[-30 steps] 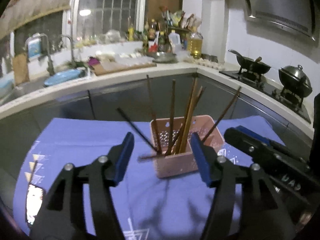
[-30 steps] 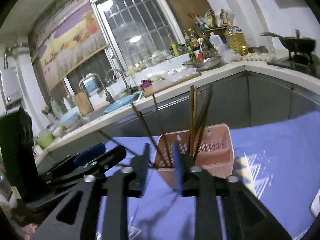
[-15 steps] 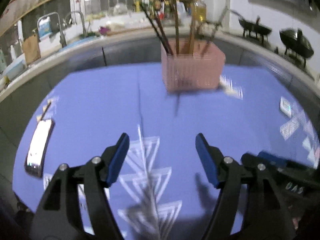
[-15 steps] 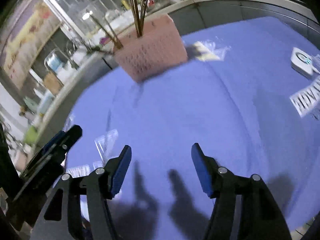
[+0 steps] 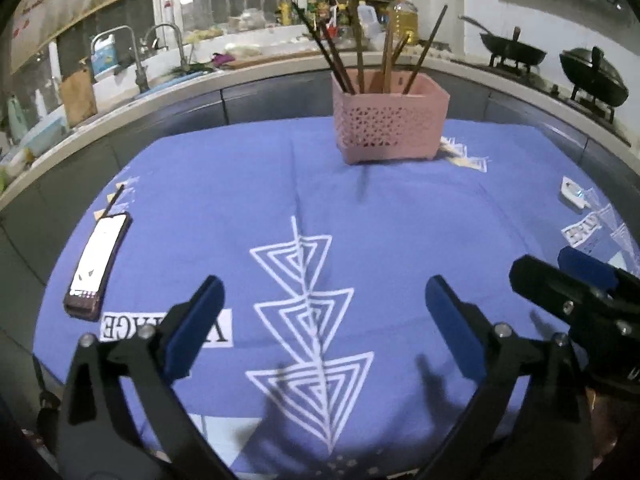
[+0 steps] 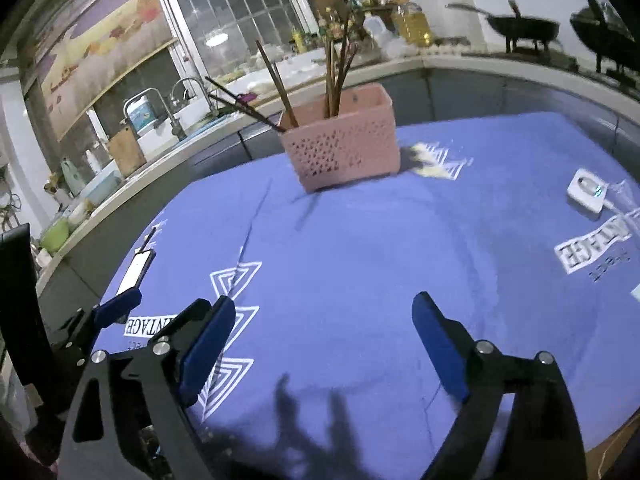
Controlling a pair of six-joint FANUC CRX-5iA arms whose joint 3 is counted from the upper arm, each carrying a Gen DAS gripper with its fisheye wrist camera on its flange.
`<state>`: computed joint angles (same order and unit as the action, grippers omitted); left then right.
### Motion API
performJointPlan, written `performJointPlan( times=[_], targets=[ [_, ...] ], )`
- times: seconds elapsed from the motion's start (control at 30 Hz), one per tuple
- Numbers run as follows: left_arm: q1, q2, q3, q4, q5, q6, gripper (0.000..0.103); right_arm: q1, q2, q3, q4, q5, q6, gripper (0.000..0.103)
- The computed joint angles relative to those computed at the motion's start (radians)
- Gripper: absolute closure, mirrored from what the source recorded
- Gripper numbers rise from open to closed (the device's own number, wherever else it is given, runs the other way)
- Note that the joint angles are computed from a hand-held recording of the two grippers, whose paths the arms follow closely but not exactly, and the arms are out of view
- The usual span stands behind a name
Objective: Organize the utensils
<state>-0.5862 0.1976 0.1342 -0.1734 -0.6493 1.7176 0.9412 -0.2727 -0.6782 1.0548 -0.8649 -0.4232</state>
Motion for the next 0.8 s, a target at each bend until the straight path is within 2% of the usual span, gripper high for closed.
performJointPlan(
  times=[0.13, 0.23, 0.33, 0.5, 0.63, 0.8],
  targets=[
    [0.000, 0.035, 0.064, -0.041, -0.059, 0.038, 0.006, -0.023, 0.004, 0.012, -0.048, 0.054, 0.056, 0.012],
    [-0.014, 0.055, 0.122, -0.115, -0.097, 0.091, 0.006, -0.015, 0.000, 0.022, -0.051, 0.025, 0.076, 0.012],
    [-0.017, 0.086, 0.199, -0.133, -0.134, 0.103, 0.006, -0.014, -0.026, 0.004, 0.025, -0.053, 0.019, 0.012],
    [-0.056, 0.126, 0.334, -0.243, -0.174, 0.156, 0.006, -0.040, -0.039, 0.019, 0.132, -0.157, 0.008, 0.012],
    [-0.080, 0.150, 0.432, -0.302, -0.185, 0.185, 0.006, -0.084, -0.056, 0.027, 0.254, -0.167, -0.026, 0.012],
    [-0.085, 0.157, 0.478, -0.297, -0.167, 0.175, 0.006, -0.126, -0.070, 0.024, 0.351, -0.154, -0.074, 0.012]
  ],
)
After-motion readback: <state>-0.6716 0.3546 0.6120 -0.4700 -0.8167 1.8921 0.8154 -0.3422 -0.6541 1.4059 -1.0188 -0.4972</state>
